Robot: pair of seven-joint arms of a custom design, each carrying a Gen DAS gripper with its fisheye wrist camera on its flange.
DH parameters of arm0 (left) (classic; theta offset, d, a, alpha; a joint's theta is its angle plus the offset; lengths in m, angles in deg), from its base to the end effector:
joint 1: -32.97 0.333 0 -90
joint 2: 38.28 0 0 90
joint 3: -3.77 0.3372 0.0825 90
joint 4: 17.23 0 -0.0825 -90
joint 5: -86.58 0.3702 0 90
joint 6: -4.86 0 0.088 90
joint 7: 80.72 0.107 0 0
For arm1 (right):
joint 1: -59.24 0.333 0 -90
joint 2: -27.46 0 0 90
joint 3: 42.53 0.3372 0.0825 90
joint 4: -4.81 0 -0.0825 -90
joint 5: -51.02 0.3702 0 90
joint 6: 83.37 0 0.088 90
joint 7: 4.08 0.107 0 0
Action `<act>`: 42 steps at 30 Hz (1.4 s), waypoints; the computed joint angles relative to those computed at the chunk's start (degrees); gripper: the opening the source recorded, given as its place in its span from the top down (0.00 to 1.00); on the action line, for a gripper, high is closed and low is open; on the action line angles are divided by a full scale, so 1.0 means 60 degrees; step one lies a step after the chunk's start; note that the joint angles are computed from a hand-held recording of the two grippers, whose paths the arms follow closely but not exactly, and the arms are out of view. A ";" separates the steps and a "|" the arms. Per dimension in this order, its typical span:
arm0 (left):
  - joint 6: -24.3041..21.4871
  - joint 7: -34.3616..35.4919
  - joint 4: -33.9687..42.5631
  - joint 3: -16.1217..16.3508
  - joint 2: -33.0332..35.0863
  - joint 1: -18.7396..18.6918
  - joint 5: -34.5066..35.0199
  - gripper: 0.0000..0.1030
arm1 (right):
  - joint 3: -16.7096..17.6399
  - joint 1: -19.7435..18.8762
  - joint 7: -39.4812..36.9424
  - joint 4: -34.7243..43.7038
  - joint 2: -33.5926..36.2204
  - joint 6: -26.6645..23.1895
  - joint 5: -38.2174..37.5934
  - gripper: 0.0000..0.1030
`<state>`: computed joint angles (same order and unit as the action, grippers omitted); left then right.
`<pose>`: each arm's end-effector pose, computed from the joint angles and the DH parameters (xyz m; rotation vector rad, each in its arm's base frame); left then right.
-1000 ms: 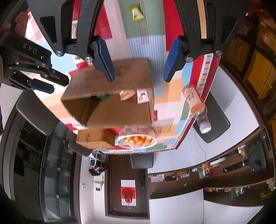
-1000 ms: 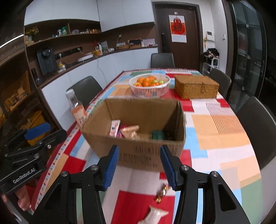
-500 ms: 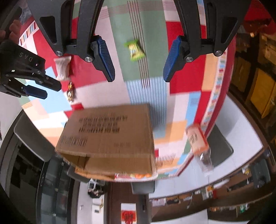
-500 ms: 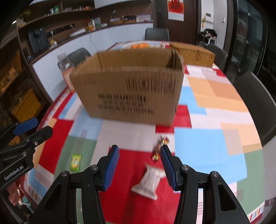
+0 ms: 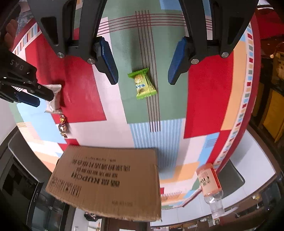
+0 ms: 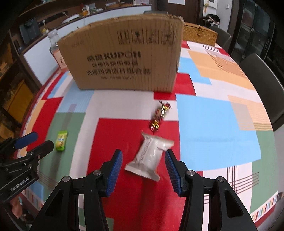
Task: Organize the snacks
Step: 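Close left tool on the yellow-green candy while right tool grasps the white wrapped packet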
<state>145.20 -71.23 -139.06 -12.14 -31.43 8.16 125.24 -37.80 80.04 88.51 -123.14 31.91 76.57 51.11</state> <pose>0.4347 -0.3691 0.4066 -2.1304 1.7105 -0.4433 0.5101 0.2428 0.4200 -2.2534 1.4983 -0.3328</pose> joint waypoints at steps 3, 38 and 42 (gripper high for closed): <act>0.0081 -0.0085 0.0069 0.0059 0.0196 0.0020 0.0069 0.44 | -0.0063 0.0014 0.0245 0.0075 0.0130 -0.0053 -0.0177 0.51; 0.1576 0.0202 -0.0053 0.0271 0.0276 0.0115 -0.0390 0.79 | 0.0244 0.0003 -0.1753 0.0437 0.0450 -0.0005 0.2103 0.67; 0.1521 0.0019 -0.0029 0.0240 0.0075 0.0082 -0.0063 0.79 | 0.0272 -0.0005 -0.2017 0.0429 0.0359 0.0033 0.2388 0.67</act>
